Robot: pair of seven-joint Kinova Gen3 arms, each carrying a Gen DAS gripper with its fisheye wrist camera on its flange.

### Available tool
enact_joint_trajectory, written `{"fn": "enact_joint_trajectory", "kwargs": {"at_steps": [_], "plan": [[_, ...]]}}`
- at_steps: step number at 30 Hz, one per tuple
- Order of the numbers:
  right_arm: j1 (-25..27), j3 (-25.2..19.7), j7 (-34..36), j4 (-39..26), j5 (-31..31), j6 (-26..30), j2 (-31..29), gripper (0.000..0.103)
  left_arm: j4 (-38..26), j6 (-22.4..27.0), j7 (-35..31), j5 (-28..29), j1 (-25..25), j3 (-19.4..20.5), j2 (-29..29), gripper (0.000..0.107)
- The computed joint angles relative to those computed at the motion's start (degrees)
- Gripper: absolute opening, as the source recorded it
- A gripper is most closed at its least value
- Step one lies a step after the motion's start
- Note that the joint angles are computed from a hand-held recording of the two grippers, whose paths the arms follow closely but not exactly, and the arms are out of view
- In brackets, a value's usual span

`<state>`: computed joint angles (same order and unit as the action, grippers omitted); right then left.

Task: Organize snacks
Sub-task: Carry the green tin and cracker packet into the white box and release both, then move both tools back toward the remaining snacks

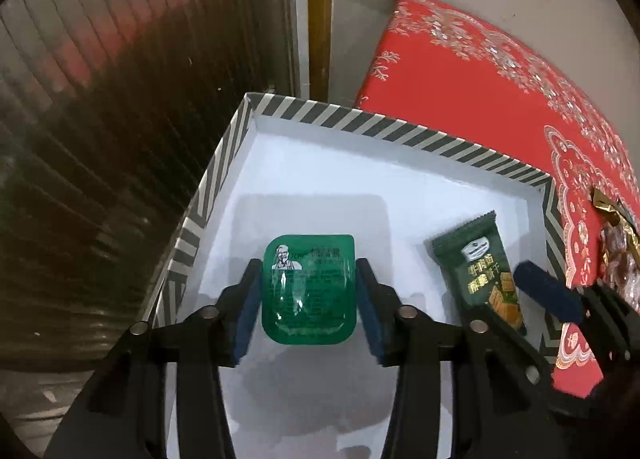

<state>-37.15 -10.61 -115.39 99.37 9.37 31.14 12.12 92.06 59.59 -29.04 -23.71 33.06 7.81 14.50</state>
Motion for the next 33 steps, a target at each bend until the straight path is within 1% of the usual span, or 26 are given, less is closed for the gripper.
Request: {"fn": "enact_joint_trajectory", "kwargs": {"at_steps": [2,4,5,6,8,10,11,12,16,18,22,24,26,27,29,31,33], "plan": [[0.86,-0.51,0.79,1.91,-1.35,-1.61,-2.2,0.049,0.91,-1.89,-0.06,1.14,-0.74,0.01,-1.17,0.055],[2.13,-1.18,2.0,4.21,-3.28,-3.15,-4.95,0.056,1.57,-2.18,1.65,0.6,-0.36,0.03,-2.54,0.056],[2.6,-1.42,2.38,4.99,-3.99,-3.47,-6.06,0.061,1.9,-2.24,2.54,0.22,-0.09,0.28,-3.32,0.059],[3.01,-1.51,2.22,6.71,-4.31,-4.12,-8.09,0.062,2.19,-2.36,4.04,-0.72,0.58,0.66,-4.25,0.067],[4.14,-1.85,2.79,8.81,-5.18,-4.69,-10.88,0.063,2.65,-2.17,6.14,-2.7,1.62,1.72,-5.63,0.075],[5.55,-2.11,1.68,11.22,-4.76,-4.45,-14.3,0.067,2.09,-0.93,8.26,-5.61,3.27,3.1,-6.04,0.075],[6.58,-2.27,1.59,12.73,-5.0,-4.49,-16.39,0.069,1.06,0.57,9.13,-7.18,4.67,3.84,-5.78,0.075],[7.26,-1.8,2.44,14.22,-6.03,-4.73,-18.31,0.07,0.31,1.13,9.31,-7.83,5.0,4.33,-5.43,0.075],[11.06,-1.13,4.33,18.6,-8.35,-3.57,-25.04,0.072,-1.82,0.86,8.15,-7.54,7.2,6.06,-5.14,0.075],[13.56,-0.87,4.7,21.2,-8.65,-2.92,-28.93,0.078,-3.85,2.04,8.25,-8.63,9.23,6.6,-4.0,0.075],[18.0,-0.2,5.55,25.3,-8.88,-1.18,-35.2,0.079,-8.04,3.67,7.65,-9.56,13.34,6.66,-1.18,0.075],[19.86,0.55,6.12,27.06,-9.34,-0.62,-38.02,0.082,-10.85,4.82,7.34,-10.22,15.87,6.49,1.01,0.075],[20.83,2.38,7.25,28.99,-10.36,-0.05,-40.72,0.084,-13.16,5.33,6.79,-10.64,17.87,5.64,3.0,0.075],[20.65,4.28,8.38,29.83,-11.21,0.42,-42.05,0.084,-14.48,5.85,6.98,-11.34,19.41,5.2,4.15,0.075],[20.95,6.49,10.38,31.16,-12.3,1.0,-43.9,0.084,-17.32,7.2,7.04,-12.28,22.11,4.14,6.31,0.075],[22.41,7.79,11.88,32.28,-12.62,1.75,-45.65,0.084,-20.2,8.52,6.48,-12.79,24.28,3.12,8.62,0.075],[23.53,9.22,13.24,33.0,-13.16,2.39,-47.0,0.084,-22.2,8.56,5.67,-12.43,25.82,2.28,10.23,0.075]]}}
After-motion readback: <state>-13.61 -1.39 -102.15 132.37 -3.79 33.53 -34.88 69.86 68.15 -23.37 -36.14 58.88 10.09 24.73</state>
